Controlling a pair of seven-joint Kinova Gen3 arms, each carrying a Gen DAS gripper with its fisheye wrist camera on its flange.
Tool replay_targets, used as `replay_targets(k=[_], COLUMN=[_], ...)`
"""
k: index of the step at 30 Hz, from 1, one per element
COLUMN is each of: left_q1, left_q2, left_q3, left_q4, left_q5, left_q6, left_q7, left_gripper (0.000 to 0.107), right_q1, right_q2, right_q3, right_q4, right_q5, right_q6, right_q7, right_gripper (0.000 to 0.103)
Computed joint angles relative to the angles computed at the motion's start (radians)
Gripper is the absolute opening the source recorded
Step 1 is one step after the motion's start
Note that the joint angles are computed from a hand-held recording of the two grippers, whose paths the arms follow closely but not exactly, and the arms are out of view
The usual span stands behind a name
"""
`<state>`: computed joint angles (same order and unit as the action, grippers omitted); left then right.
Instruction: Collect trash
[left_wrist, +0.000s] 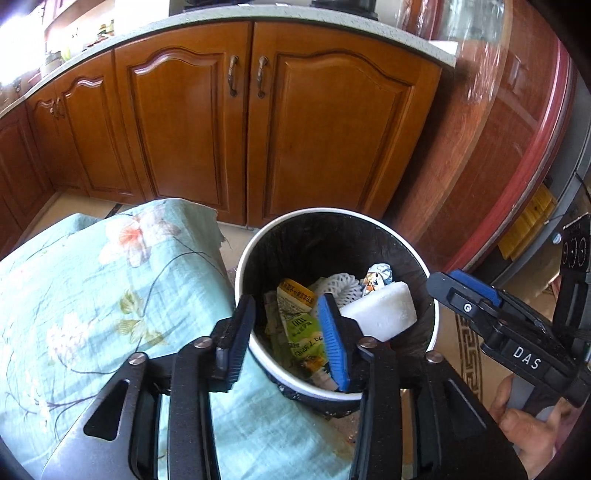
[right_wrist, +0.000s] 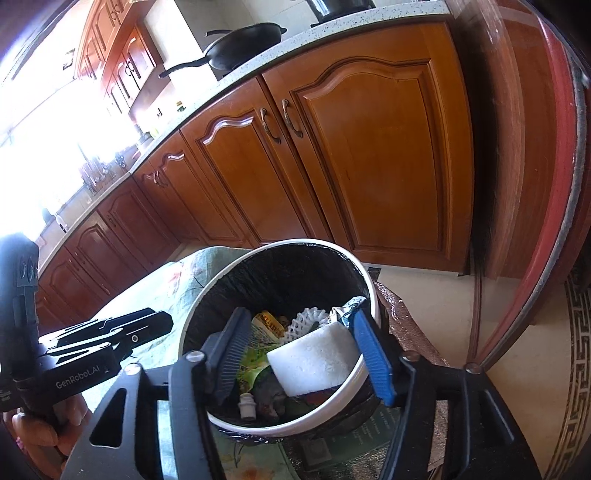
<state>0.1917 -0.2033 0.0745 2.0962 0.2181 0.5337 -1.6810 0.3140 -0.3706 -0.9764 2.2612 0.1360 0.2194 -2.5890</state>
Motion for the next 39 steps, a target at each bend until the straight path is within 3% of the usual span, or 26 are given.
replay_targets(k=[4,7,12,16,24,29,31,33,39], left_q1=[0.006,0.01,-0.005,-0.015,-0.087,-0.132,-0.154,-0.19,-0.273], left_q2=[-0.077,-0.148,-0.278,-0.377,-0.614,-0.764,-0.827,-0.899,-1.068], left_q3=[-0.062,-0.12,-0.199,-0.264,-0.304,-0.286,-0.268,-0.235,-0.136], left_q4=[0.061,0.118,0.215,0.275,0.351,0.344,0.34,0.345,0.386], left_q5=[0.051,0.097,0.123,0.125,0.027,-0.042,-0.067,-0.092,-0.173], left_q6=[-0.013,-0.013,-0.003,0.016,0.092,0.156,0.175,0.178,0.187], left_q7=[-0.028,-0.053,-0.067,-0.078,-0.056,-0.028,-0.011,0.012,0.064], left_gripper=[0.062,0.075,0.085,0.086,0.087,0.088,0.096,0.103,0.103], right_q1=[-0.045,-0.055,-0.041,-0.026,-0.01,-0.014,-0.002,0.007,0.033], right_q2=[-0.055,-0.115,-0.246,-0.359,-0.561,-0.654,-0.716,-0.768,-0.837], right_q3=[0.023,0.008,-0.058,-0.108,-0.147,-0.125,-0.115,-0.115,-0.143], right_q4=[0.023,0.033,0.028,0.002,-0.062,-0.112,-0.136,-0.147,-0.17], right_q5=[-0.041,-0.088,-0.174,-0.239,-0.333,-0.358,-0.364,-0.377,-0.446], right_q6=[-0.026,-0.025,0.015,0.07,0.195,0.267,0.297,0.301,0.344], right_q7=[-0.012,-0.022,-0.037,-0.041,0.01,0.079,0.099,0.12,0.189], right_gripper=[0.09,0.099,0.101,0.102,0.102,0.103,0.103,0.103,0.103])
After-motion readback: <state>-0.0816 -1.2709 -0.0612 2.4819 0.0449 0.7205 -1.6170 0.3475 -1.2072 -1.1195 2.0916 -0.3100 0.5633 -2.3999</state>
